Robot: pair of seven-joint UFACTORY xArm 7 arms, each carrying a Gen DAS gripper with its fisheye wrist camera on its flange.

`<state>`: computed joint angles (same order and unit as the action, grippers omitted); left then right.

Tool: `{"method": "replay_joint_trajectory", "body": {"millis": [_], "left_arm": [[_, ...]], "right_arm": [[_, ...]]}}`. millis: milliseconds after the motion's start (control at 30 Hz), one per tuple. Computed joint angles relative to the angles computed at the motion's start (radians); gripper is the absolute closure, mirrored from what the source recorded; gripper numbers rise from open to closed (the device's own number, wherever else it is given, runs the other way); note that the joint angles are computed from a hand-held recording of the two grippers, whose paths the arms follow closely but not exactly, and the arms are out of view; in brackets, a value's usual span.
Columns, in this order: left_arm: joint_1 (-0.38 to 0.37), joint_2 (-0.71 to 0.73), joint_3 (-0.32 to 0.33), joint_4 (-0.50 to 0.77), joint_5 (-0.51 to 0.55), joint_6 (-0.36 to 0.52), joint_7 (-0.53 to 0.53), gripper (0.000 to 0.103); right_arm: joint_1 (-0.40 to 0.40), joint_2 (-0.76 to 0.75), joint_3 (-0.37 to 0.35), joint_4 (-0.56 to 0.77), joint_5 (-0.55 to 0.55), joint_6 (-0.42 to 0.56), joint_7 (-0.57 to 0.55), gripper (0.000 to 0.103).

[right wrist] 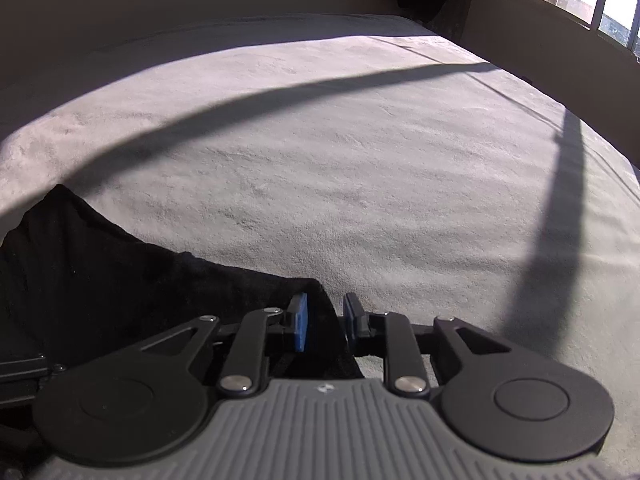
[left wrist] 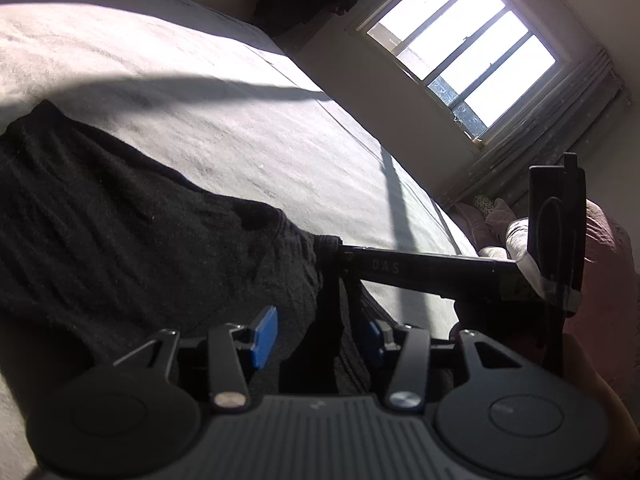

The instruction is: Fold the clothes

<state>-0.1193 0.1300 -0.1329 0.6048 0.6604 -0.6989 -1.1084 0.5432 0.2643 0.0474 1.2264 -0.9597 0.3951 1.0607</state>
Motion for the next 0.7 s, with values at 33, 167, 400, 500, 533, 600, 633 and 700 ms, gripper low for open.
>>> {"method": "replay_joint_trajectory", "body": {"millis": [33,167,400,500,533,600,633,700], "left_arm": [[-0.001,-0.002,0.001,-0.005,-0.011,-0.004,0.004,0.054],[-0.011,-0.005,0.001,-0.014,-0.075,-0.011,0.022,0.054],[-0.027,-0.02,0.004,-0.042,-0.174,-0.016,0.053,0.057],[-0.027,-0.022,0.005,-0.046,-0.175,-0.015,0.045,0.057],[-0.027,-0.023,0.005,-0.047,-0.174,-0.013,0.046,0.057],[-0.031,-0.025,0.005,-0.047,-0.177,-0.004,0.058,0.057],[-0.033,-0.026,0.004,-0.046,-0.181,0.001,0.066,0.057],[-0.036,-0.03,0.004,-0.044,-0.18,0.012,0.076,0.056]], "right_arm": [[0.007,-0.017,-0.01,-0.015,-0.029,0.001,0.029,0.063],[-0.004,-0.084,-0.01,-0.077,-0.131,-0.033,0.175,0.063],[-0.058,-0.056,0.04,-0.072,-0.126,-0.187,0.195,0.076],[-0.045,0.005,0.029,-0.032,-0.04,-0.179,0.115,0.078],[-0.047,0.028,0.032,-0.014,-0.024,-0.164,0.099,0.079],[0.004,0.046,-0.038,-0.004,-0.056,-0.174,0.168,0.083],[0.014,0.041,-0.061,-0.01,-0.067,-0.191,0.211,0.083],[0.037,-0.002,-0.098,-0.043,-0.116,-0.196,0.317,0.083]]}}
